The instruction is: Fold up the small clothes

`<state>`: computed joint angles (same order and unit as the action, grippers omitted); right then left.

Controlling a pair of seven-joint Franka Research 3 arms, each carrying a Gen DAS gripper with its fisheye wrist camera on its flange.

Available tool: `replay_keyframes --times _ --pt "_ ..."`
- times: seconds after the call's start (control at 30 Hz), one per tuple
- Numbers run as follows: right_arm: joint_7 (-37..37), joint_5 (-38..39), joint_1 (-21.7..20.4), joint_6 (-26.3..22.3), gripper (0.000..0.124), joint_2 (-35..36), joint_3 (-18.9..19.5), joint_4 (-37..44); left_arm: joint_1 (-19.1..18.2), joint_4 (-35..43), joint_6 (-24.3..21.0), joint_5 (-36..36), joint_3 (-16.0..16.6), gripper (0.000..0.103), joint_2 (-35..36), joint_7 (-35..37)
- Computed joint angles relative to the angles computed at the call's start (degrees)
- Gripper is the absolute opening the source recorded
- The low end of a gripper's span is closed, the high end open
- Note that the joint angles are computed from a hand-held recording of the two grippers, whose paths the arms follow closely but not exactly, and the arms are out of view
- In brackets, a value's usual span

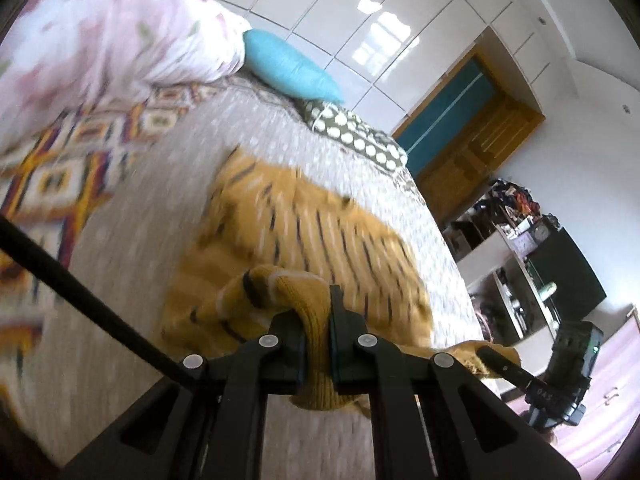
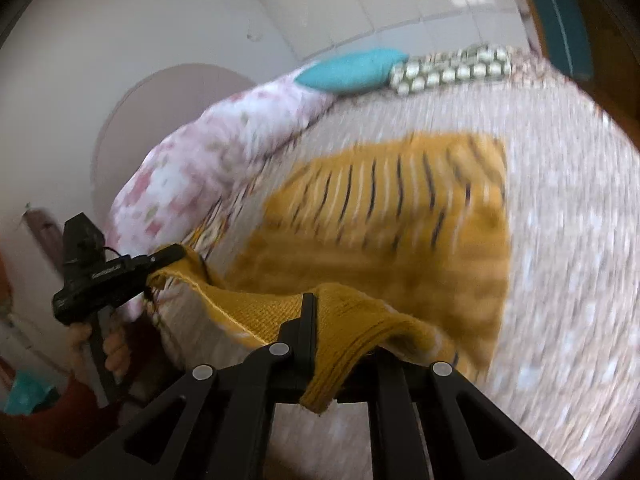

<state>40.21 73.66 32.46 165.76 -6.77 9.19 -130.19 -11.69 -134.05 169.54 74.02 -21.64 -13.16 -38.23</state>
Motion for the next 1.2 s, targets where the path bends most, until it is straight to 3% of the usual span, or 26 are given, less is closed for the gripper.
replay_keyframes --times 0.13,0.23,0.4,0.5,0.57,0.63,0.7,0.73,0.8,0.83,0.97,1.1,1.2 --pt "10.3 -12.5 -2.1 3.7 0.006 9.9 0.2 11.2 0.0 9.9 -1.1 -10.7 4.3 0.008 10.0 16.9" --pt "24.9 -28.5 -2.3 4.1 0.006 18.3 -1.8 19.9 -1.3 16.8 -4.9 -19.3 6.5 0.008 17.4 28.1" --pt "39.4 -42.4 -1.7 -1.5 0.006 29.9 -5.8 33.2 -1.7 26.1 -8.9 -32.8 8.3 0.009 28.7 41.3" --pt "44.9 -47.1 -2.6 -5.7 0.007 36.5 -6.5 41.1 -1.5 27.4 -6.7 -37.2 9.6 0.012 31.5 44.4" --pt "47.7 -49.3 -3.7 -8.8 0.009 40.7 -6.2 46.7 -1.6 27.5 -3.6 -39.9 10.6 0.019 32.4 45.0" --pt "51.5 -51.1 -4.7 -12.1 0.011 44.9 -6.0 52.3 -1.0 27.0 0.0 -43.4 10.8 0.035 33.0 46.6" --pt "54.7 -52.7 -5.8 -15.3 0.012 49.0 -5.6 58.0 -3.6 26.9 1.4 -42.9 14.5 0.048 32.8 44.8" --pt "55.9 -53.7 -6.1 -16.8 0.013 50.6 -5.3 60.5 -6.2 27.1 0.8 -40.9 17.6 0.059 32.3 42.1" --pt "57.3 -55.1 -6.8 -19.7 0.017 54.0 -4.7 65.8 -10.1 26.6 0.7 -33.7 23.3 0.069 31.0 33.2" --pt "57.6 -55.3 -7.2 -20.7 0.024 55.4 -4.0 68.1 -10.2 26.4 0.9 -33.0 23.9 0.070 30.8 31.9" --pt "58.4 -54.8 -8.3 -20.7 0.062 58.3 -2.5 73.0 -6.1 23.5 2.5 -35.3 20.7 0.070 29.5 33.3" --pt "61.6 -57.5 -7.3 -19.3 0.066 57.5 -4.9 73.4 -6.6 19.0 2.1 -31.8 20.3 0.070 25.8 31.5" --pt "60.2 -57.5 -8.4 -15.7 0.066 52.7 -4.2 66.6 -7.2 14.8 0.4 -26.6 19.0 0.070 21.9 29.4"
